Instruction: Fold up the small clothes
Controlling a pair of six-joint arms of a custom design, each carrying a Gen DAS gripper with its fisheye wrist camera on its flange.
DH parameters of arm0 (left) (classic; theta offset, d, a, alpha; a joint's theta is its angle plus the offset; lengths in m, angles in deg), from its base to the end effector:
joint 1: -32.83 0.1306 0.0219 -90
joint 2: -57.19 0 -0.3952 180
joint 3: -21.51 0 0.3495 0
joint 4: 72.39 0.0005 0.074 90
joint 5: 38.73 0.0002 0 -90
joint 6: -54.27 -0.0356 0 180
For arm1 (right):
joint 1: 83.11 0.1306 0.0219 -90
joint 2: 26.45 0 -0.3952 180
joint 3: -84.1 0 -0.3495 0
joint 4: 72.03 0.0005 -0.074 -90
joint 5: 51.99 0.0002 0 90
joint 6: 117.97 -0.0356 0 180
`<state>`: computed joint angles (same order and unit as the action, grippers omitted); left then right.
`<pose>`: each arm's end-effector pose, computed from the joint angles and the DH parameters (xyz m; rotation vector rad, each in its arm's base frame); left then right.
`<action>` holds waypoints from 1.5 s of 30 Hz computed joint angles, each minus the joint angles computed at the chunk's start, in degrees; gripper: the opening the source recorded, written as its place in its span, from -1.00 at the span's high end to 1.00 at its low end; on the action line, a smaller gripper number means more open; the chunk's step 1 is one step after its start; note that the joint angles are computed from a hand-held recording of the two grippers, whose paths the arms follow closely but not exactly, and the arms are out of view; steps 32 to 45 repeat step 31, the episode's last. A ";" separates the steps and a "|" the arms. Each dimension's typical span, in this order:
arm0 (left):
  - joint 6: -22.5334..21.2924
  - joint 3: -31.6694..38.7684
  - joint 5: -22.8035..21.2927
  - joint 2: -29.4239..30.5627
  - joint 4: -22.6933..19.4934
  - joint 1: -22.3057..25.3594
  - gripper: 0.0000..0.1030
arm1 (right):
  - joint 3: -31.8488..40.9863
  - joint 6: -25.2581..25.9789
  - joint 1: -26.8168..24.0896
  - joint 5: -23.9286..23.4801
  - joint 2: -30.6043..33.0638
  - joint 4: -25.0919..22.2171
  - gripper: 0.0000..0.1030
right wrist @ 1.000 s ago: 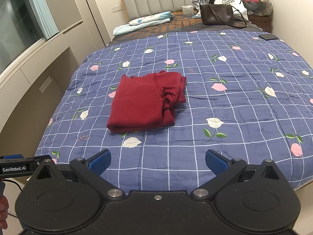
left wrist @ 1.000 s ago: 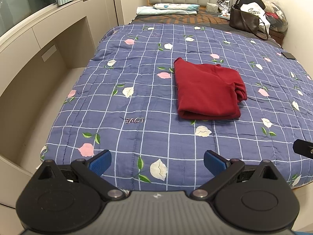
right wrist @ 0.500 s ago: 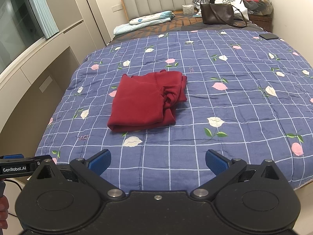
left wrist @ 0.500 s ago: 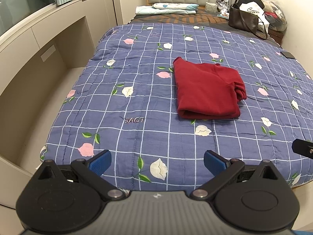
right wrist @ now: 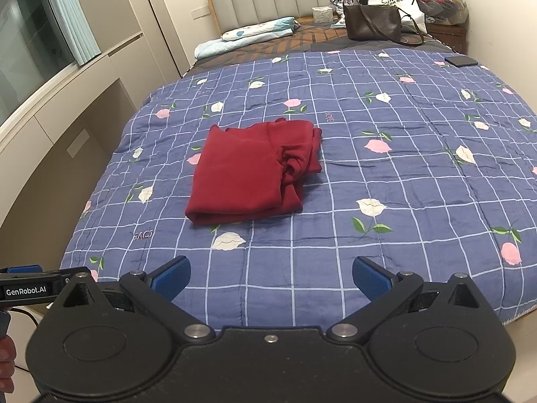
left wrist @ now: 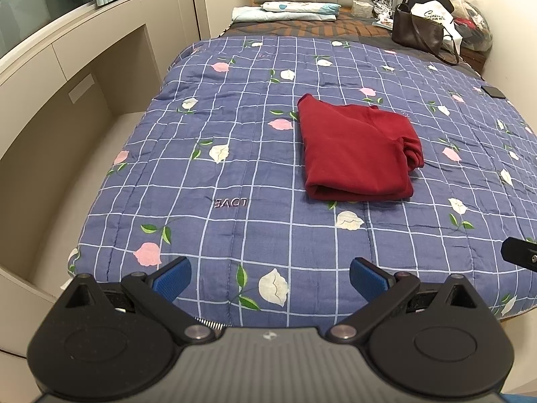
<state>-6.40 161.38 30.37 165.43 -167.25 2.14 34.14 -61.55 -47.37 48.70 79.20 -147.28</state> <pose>0.4287 -0.2403 0.5934 -0.0819 2.5593 0.1041 0.4225 0.2953 0.5708 0.0354 2.4617 0.3081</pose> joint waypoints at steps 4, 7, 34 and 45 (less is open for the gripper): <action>-0.04 -0.29 0.12 -0.14 0.13 0.07 -0.99 | 0.04 0.10 -0.09 -0.11 -0.03 -0.10 -0.99; -0.38 -0.93 0.46 -0.42 0.57 0.32 -0.99 | 0.12 0.00 -0.01 -0.06 0.05 -0.15 -0.99; -4.95 -0.17 4.63 1.07 2.23 3.33 -0.99 | 3.49 -2.07 0.38 1.48 2.60 -2.58 -0.99; -4.95 -0.17 4.63 1.07 2.23 3.33 -0.99 | 3.49 -2.07 0.38 1.48 2.60 -2.58 -0.99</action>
